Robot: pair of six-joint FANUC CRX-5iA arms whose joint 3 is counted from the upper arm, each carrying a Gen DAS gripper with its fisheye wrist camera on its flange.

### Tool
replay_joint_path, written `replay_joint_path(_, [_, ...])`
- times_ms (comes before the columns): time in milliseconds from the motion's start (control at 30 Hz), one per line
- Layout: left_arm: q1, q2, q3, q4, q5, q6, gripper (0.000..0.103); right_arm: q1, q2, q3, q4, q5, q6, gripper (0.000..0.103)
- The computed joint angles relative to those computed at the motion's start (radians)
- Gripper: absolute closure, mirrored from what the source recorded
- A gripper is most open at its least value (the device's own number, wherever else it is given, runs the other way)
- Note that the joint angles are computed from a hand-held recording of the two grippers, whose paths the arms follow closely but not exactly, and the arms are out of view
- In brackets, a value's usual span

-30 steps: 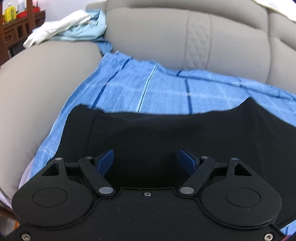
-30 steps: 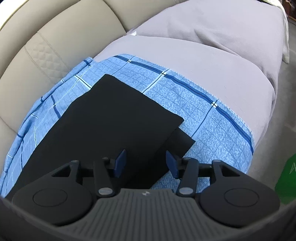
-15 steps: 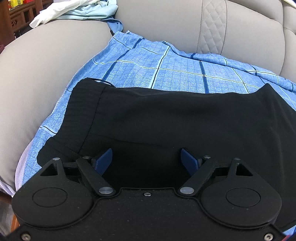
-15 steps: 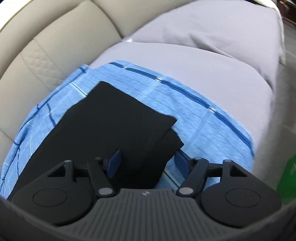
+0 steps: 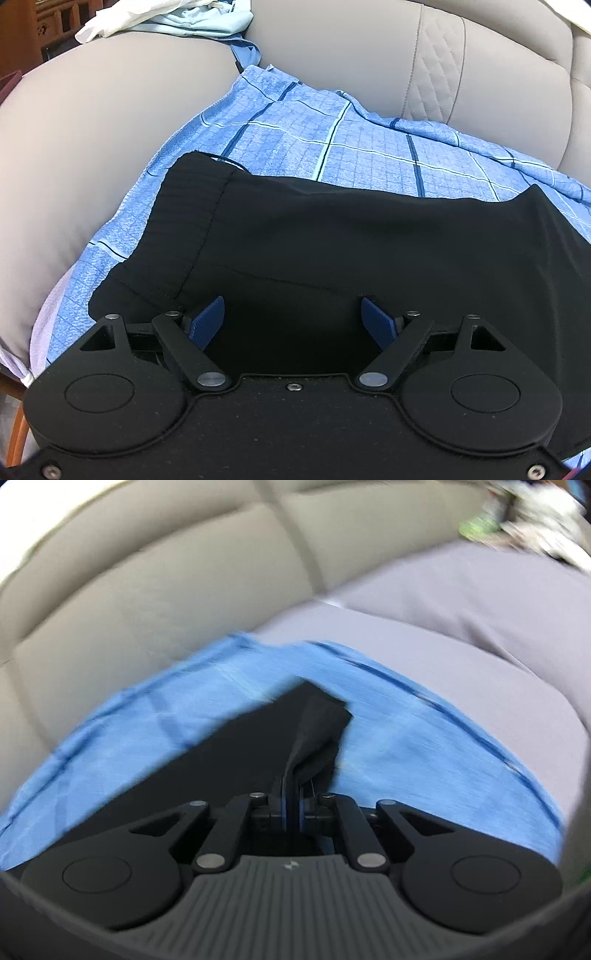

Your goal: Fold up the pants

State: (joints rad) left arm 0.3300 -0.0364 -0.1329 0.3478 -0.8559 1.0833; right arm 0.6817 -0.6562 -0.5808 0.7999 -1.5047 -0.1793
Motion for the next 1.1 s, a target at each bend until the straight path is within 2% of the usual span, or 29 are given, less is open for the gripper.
replay_joint_path(100, [0.003, -0.006, -0.017, 0.016, 0.014, -0.024, 0.022, 0.007, 0.163, 0.122, 0.030, 0.127, 0.166, 0.095])
replay_joint_path(167, [0.007, -0.012, -0.030, 0.030, 0.023, -0.036, 0.021, 0.047, 0.285, 0.217, 0.036, 0.229, 0.292, 0.095])
replay_joint_path(300, [0.018, -0.023, -0.053, 0.067, 0.031, -0.054, 0.021, 0.162, 0.506, 0.390, -0.057, 0.409, 0.592, 0.095])
replay_joint_path(367, [0.028, -0.024, -0.059, 0.087, 0.025, -0.069, 0.021, 0.220, 0.592, 0.450, -0.130, 0.469, 0.719, 0.094])
replay_joint_path(433, [0.039, -0.029, -0.069, 0.114, 0.017, -0.087, 0.021, 0.264, 0.644, 0.476, -0.161, 0.497, 0.776, 0.093])
replay_joint_path(467, [0.043, -0.029, -0.074, 0.127, 0.015, -0.100, 0.021, 0.286, 0.665, 0.484, -0.164, 0.502, 0.783, 0.091])
replay_joint_path(500, [0.045, -0.032, -0.079, 0.135, 0.015, -0.110, 0.021, 0.304, 0.675, 0.482, -0.161, 0.509, 0.782, 0.076])
replay_joint_path(633, [0.050, -0.054, -0.108, 0.186, 0.011, -0.166, 0.021, 0.346, 0.663, 0.461, -0.164, 0.534, 0.771, 0.046])
replay_joint_path(667, [0.051, -0.061, -0.118, 0.210, 0.007, -0.184, 0.021, 0.359, 0.657, 0.458, -0.167, 0.529, 0.777, 0.035])
replay_joint_path(800, [0.053, -0.092, -0.154, 0.300, -0.008, -0.255, 0.021, 0.388, 0.612, 0.431, -0.167, 0.544, 0.797, 0.022])
replay_joint_path(933, [0.035, -0.138, -0.201, 0.396, -0.023, -0.364, 0.021, 0.425, 0.553, 0.367, -0.094, 0.552, 0.720, 0.013])
replay_joint_path(1000, [0.013, -0.165, -0.233, 0.439, -0.023, -0.426, 0.022, 0.433, 0.529, 0.320, -0.013, 0.534, 0.632, 0.009])
replay_joint_path(1100, [-0.035, -0.218, -0.297, 0.488, 0.007, -0.521, 0.025, 0.468, 0.507, 0.256, 0.110, 0.401, 0.453, 0.007])
